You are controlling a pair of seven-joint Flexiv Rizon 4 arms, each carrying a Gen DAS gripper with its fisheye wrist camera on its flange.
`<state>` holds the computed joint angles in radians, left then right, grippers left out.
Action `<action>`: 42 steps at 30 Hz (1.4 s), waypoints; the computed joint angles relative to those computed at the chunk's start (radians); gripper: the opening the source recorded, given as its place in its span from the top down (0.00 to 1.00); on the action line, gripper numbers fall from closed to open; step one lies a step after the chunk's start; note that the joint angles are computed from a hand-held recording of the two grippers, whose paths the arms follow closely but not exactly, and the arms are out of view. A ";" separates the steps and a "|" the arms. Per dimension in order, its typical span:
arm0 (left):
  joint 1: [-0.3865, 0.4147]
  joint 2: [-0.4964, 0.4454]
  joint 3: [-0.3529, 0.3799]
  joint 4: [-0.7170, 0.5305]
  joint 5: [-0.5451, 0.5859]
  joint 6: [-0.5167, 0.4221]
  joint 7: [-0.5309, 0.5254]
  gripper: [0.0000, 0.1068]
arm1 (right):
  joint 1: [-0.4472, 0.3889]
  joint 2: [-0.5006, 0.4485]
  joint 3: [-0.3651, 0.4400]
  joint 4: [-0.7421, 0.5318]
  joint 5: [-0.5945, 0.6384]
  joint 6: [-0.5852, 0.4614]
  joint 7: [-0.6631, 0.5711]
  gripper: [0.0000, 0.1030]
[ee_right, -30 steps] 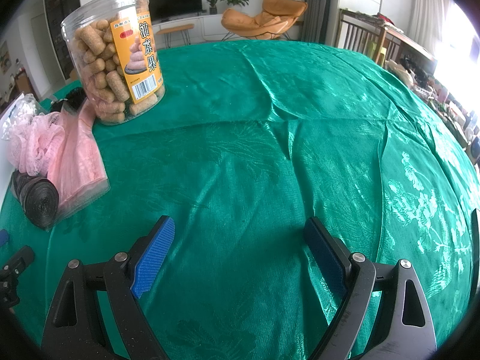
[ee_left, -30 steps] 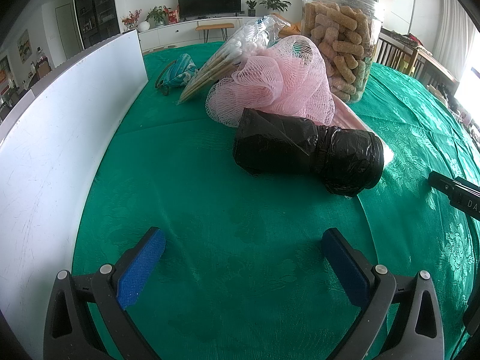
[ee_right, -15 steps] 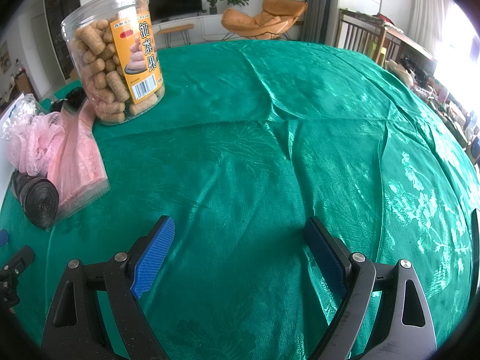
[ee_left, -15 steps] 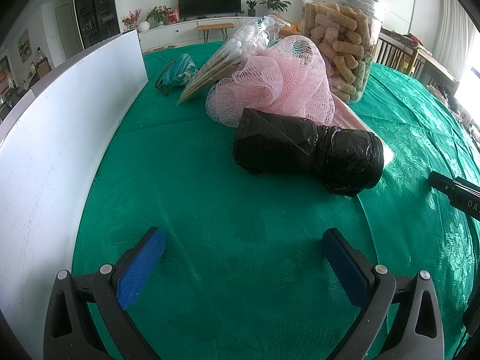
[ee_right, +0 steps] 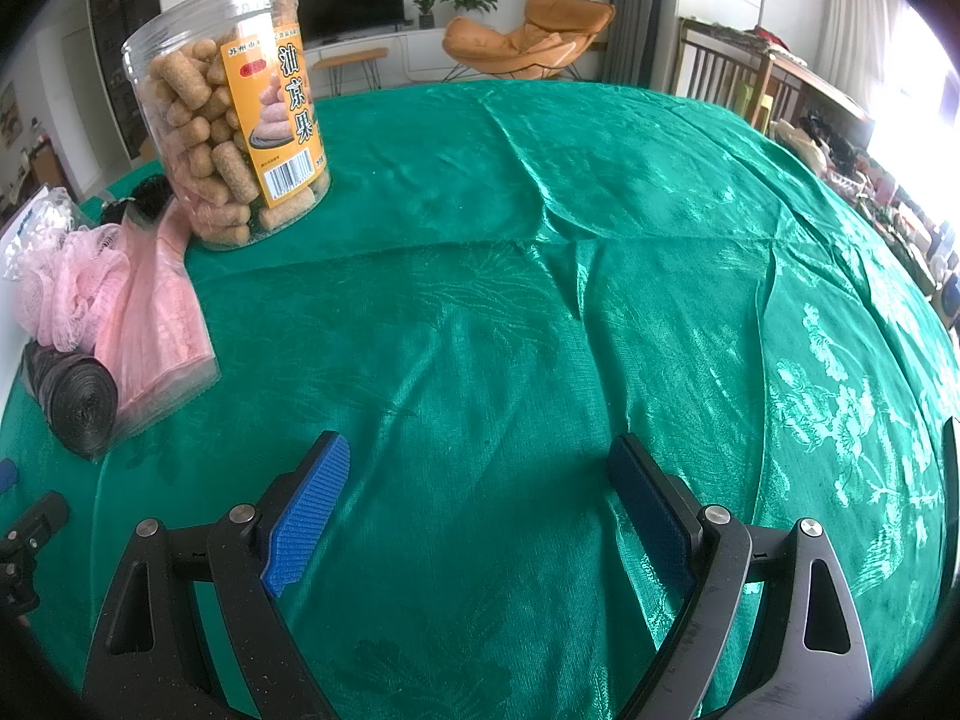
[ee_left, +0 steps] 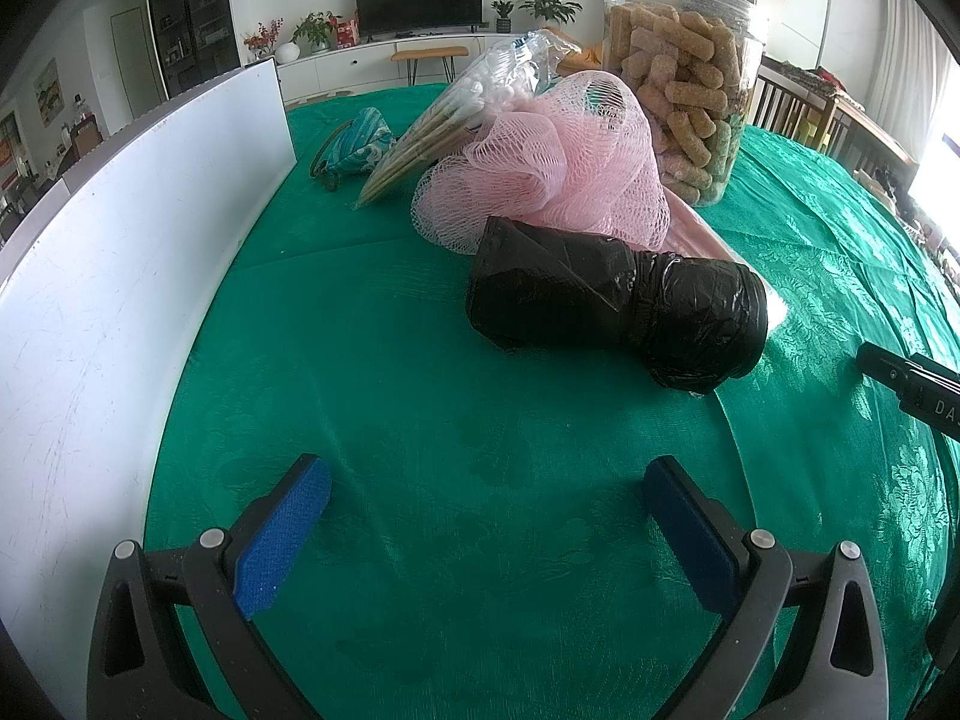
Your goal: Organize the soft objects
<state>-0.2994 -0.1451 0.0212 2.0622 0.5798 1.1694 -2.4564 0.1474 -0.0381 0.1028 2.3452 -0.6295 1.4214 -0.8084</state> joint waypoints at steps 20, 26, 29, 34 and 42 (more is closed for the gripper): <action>-0.003 -0.005 0.000 -0.005 0.001 -0.002 -0.003 0.04 | -0.001 0.002 0.002 -0.001 0.012 -0.001 -0.011 0.13; 0.073 0.076 -0.026 0.153 -0.287 0.164 0.245 0.04 | 0.006 -0.012 0.003 -0.005 0.045 0.015 -0.057 0.11; 0.098 0.089 -0.032 0.178 -0.413 0.305 0.304 0.04 | 0.008 -0.009 0.000 -0.001 0.038 0.016 -0.051 0.11; 0.103 0.004 -0.004 -0.053 -0.360 0.183 0.269 0.04 | 0.009 -0.009 -0.001 -0.001 0.038 0.016 -0.052 0.11; 0.122 -0.158 -0.012 -0.300 -0.448 -0.082 0.395 0.55 | 0.009 -0.009 -0.001 -0.001 0.038 0.016 -0.052 0.11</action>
<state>-0.1776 -0.3027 0.0095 1.7621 0.1323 1.0878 -2.0611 0.1567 -0.0471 0.1018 2.3443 -0.5913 1.4373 -0.8601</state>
